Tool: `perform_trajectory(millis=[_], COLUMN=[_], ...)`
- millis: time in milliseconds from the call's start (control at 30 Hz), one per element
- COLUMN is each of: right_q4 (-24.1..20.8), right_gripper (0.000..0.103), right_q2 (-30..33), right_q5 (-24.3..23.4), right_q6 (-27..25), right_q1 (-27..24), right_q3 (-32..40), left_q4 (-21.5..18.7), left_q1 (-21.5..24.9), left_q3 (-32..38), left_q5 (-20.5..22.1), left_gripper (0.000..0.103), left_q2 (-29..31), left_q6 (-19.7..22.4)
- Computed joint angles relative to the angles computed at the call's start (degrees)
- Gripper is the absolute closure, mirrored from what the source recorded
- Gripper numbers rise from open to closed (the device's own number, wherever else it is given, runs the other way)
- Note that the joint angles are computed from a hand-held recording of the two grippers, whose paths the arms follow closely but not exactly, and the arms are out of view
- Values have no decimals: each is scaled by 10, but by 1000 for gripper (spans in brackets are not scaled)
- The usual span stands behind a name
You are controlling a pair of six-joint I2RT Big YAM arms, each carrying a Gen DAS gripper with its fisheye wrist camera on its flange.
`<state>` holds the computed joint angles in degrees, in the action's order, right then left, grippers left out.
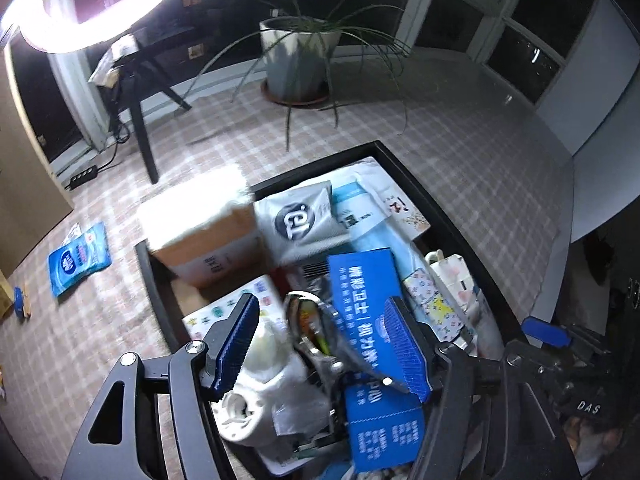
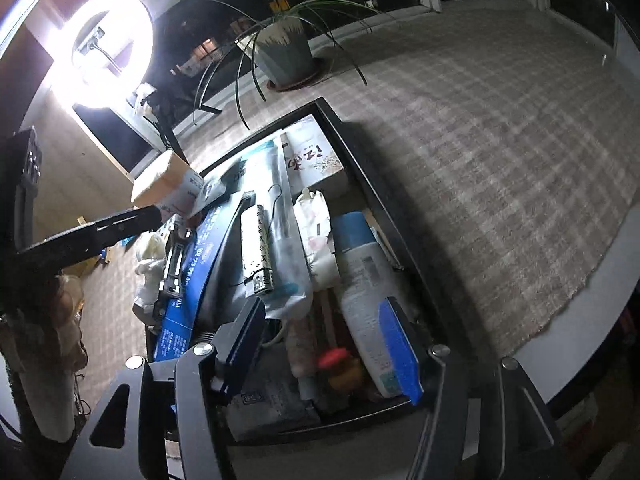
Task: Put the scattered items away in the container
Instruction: 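Move both tools toward the blue lid and yellow box by the wall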
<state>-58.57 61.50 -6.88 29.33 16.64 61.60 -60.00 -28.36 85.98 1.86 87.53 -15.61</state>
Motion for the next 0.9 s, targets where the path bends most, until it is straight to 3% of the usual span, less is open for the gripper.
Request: perform_trajectory(millis=[233, 400, 600, 900], right_q4=[1, 6, 8, -6], right_gripper=[47, 47, 44, 44], right_q2=[31, 75, 170, 367], right_q5=[12, 23, 29, 40], right_q6=[9, 8, -6, -57], right_q1=[35, 82, 142, 233], right_q3=[31, 78, 183, 425], left_q4=[7, 6, 6, 43], left_q1=[54, 118, 239, 438], left_q3=[-62, -108, -145, -153], left_q5=[3, 2, 10, 13], left_gripper=[34, 35, 35, 35], left_q2=[-58, -104, -142, -134], left_q6=[5, 21, 57, 133])
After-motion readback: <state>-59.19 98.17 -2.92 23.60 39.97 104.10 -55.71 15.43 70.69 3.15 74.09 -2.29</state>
